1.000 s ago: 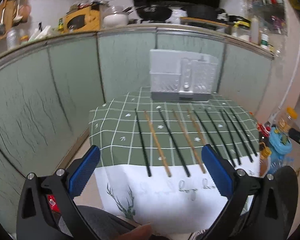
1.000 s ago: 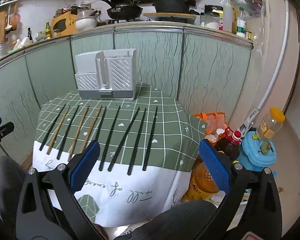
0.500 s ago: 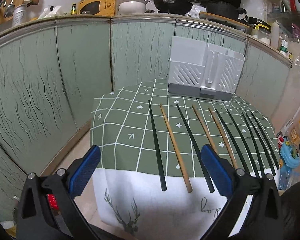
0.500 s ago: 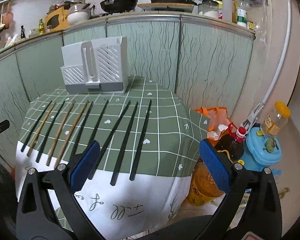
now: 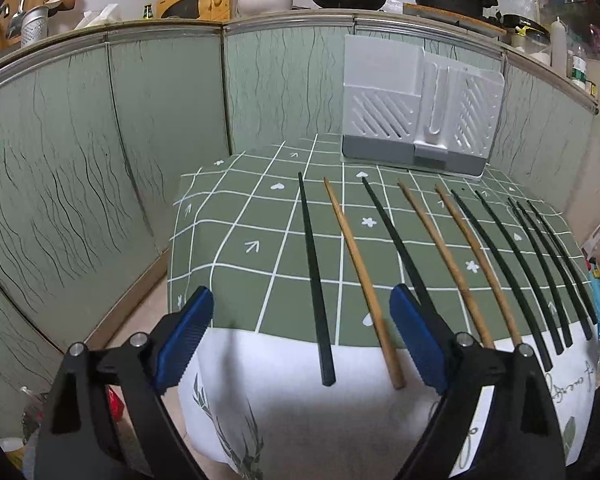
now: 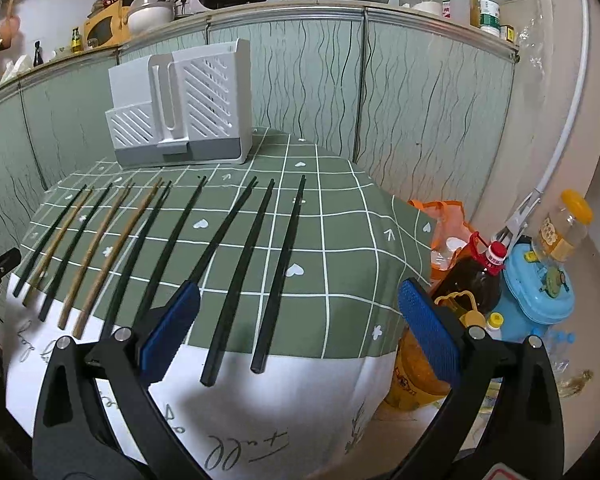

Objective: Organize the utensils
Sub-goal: 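Lower both tools toward the row of chopsticks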

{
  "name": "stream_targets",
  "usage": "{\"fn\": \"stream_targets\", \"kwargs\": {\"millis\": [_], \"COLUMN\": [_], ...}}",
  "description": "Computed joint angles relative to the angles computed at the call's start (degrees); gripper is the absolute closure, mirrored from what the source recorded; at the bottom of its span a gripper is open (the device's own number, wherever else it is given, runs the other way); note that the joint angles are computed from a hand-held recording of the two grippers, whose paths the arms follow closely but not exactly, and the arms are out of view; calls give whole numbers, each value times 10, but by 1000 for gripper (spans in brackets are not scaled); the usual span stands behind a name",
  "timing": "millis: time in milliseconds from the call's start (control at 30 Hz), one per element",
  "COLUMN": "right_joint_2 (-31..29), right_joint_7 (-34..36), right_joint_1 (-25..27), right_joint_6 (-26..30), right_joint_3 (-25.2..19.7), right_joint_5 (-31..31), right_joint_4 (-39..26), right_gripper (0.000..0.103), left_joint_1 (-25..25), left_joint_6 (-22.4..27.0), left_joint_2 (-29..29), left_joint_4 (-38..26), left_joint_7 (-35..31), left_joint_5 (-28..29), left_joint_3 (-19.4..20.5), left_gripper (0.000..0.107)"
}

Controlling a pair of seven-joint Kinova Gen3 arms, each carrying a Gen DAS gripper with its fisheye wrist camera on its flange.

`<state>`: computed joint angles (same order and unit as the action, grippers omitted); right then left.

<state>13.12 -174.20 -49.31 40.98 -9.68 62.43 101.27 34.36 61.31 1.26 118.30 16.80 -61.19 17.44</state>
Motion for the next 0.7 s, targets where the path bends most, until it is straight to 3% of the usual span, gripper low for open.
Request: {"fn": "stream_targets", "kwargs": {"millis": [100, 167, 367, 533, 700], "right_joint_2": [9, 15, 30, 36, 41], "right_joint_7": [-14, -19, -9, -9, -9], "right_joint_1": [-2, -2, -1, -8, -26], "right_joint_6": [-7, -11, -17, -15, -1], "right_joint_3": [4, 6, 13, 21, 21], "right_joint_5": [14, 19, -1, -4, 18], "right_joint_4": [6, 8, 5, 6, 7], "right_gripper": [8, 9, 20, 33, 58], "left_joint_1": [0, 1, 3, 17, 35], "left_joint_6": [3, 4, -10, 7, 38], "left_joint_2": [10, 13, 25, 37, 53], "left_joint_4": [1, 4, 7, 8, 4], "left_joint_7": [8, 17, 16, 33, 47], "left_joint_5": [-2, -5, 0, -7, -14], "left_joint_3": [-3, -5, -13, -15, -15], "left_gripper": [19, 27, 37, 45, 51]}}
